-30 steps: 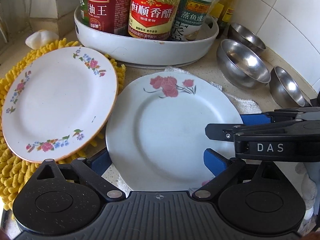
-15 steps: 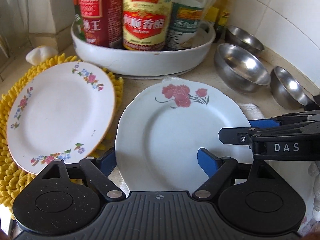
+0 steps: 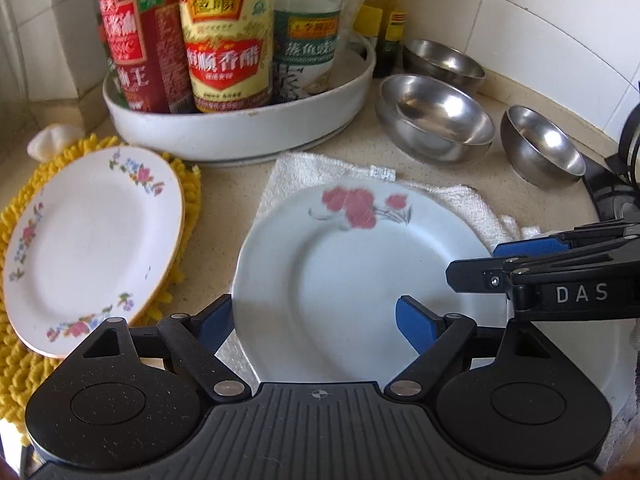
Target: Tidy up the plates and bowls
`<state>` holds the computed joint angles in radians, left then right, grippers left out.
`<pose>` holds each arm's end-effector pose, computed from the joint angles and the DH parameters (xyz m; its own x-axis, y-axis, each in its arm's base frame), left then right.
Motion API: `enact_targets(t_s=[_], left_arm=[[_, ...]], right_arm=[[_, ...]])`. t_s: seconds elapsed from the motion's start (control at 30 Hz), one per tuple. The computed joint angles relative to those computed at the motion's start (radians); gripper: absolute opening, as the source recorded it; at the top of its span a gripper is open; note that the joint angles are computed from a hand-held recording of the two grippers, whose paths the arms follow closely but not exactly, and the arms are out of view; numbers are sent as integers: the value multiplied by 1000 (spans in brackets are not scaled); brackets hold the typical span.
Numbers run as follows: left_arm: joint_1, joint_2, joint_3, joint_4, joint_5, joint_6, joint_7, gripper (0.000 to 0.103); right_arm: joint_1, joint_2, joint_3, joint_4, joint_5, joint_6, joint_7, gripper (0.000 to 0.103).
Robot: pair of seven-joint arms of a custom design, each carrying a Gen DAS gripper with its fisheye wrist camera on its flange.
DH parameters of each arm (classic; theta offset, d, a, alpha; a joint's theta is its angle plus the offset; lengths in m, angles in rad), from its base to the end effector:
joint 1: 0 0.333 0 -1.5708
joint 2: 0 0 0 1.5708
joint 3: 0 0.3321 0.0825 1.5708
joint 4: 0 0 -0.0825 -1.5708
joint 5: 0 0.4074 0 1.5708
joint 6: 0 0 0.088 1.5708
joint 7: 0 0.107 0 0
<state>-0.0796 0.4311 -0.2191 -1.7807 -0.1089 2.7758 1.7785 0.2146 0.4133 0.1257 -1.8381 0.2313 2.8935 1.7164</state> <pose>0.6953 -0.1894 0.3851 -0.3789 -0.9232 0.0653 -0.7846 0.2830 -0.5517 0.6777 0.2152 0.3789 0.0548 -0.9500 -0.3075 -0.8389 0.1232 -0.5302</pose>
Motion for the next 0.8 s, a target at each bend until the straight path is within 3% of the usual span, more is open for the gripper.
enact_targets(t_s=[0.03,0.1,0.23,0.47,0.6,0.7,0.8], left_arm=[[4,0,-1,-2,-5,1,0,89],[4,-9,2,-20,-2,40,1,89],[-44,-37,58,-71,88,154,-46,93],[29,-60,-34,-100,46,188,53,93],[119,-72,-157,-115,-64,173,226,93],[167,-83,-236,-131,-164,144,383,94],[146,-103,-240,-157,-206,130,466,94]], right_arm=[[-13,5,17,6,14,7,-19,62],[13,9,-11,19,-10,1,8,62],[37,-13,-38,-12,-40,25,54,62],[156,-108,-193,-141,-242,71,310,62],[249,-179,-313,-222,-461,50,547,62],[269,-233,-352,-288,-594,38,683,62],[255,-280,-363,-359,-697,64,778,62]])
